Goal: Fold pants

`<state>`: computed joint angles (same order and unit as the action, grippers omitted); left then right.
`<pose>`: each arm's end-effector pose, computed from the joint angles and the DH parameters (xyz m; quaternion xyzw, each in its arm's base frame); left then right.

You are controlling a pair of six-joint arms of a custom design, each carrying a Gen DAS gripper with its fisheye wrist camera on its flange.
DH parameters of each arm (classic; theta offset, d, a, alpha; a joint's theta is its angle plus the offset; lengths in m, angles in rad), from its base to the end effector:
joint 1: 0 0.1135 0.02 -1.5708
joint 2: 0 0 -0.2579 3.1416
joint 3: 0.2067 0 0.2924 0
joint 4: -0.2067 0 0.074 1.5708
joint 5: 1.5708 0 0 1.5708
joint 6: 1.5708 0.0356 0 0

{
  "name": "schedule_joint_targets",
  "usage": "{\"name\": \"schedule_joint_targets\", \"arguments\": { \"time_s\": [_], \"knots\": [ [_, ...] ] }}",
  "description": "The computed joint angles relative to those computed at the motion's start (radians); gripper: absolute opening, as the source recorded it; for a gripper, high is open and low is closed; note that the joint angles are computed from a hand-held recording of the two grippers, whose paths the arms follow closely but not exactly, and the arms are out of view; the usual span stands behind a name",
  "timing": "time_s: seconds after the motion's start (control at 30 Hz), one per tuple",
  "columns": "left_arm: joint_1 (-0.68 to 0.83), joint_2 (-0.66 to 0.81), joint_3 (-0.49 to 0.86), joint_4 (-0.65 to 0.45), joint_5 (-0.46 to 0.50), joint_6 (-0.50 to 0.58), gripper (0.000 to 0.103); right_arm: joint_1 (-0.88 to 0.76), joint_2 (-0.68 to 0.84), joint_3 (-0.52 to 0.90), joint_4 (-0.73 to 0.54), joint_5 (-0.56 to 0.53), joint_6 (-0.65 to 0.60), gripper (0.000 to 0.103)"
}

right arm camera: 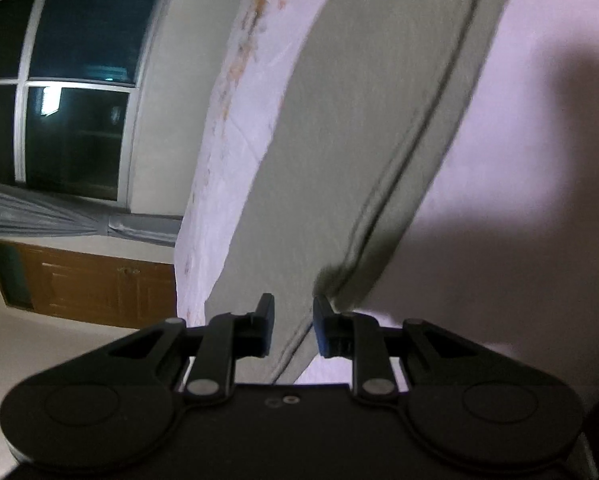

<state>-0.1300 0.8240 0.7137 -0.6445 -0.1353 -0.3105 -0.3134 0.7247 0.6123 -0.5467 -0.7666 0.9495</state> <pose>0.2143 -0.0232 0.2560 -0.1092 0.9097 -0.0259 0.3999 0.1948 -0.0372 0.2510 0.3587 0.7693 0.4466 0.2828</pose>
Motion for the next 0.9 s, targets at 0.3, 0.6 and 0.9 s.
{"name": "schedule_joint_targets", "arguments": {
  "time_s": [0.3, 0.6, 0.9],
  "knots": [
    [0.082, -0.007, -0.049, 0.025, 0.093, -0.027, 0.103, 0.086, 0.038, -0.042, 0.099, 0.06, 0.127, 0.016],
    [0.089, -0.01, -0.054, 0.029, 0.108, -0.026, 0.103, 0.095, -0.068, -0.041, 0.048, 0.069, 0.037, 0.0],
    [0.079, -0.01, -0.052, 0.024, 0.09, -0.018, 0.103, 0.014, -0.148, -0.144, 0.064, 0.026, 0.08, 0.004]
  ]
}}
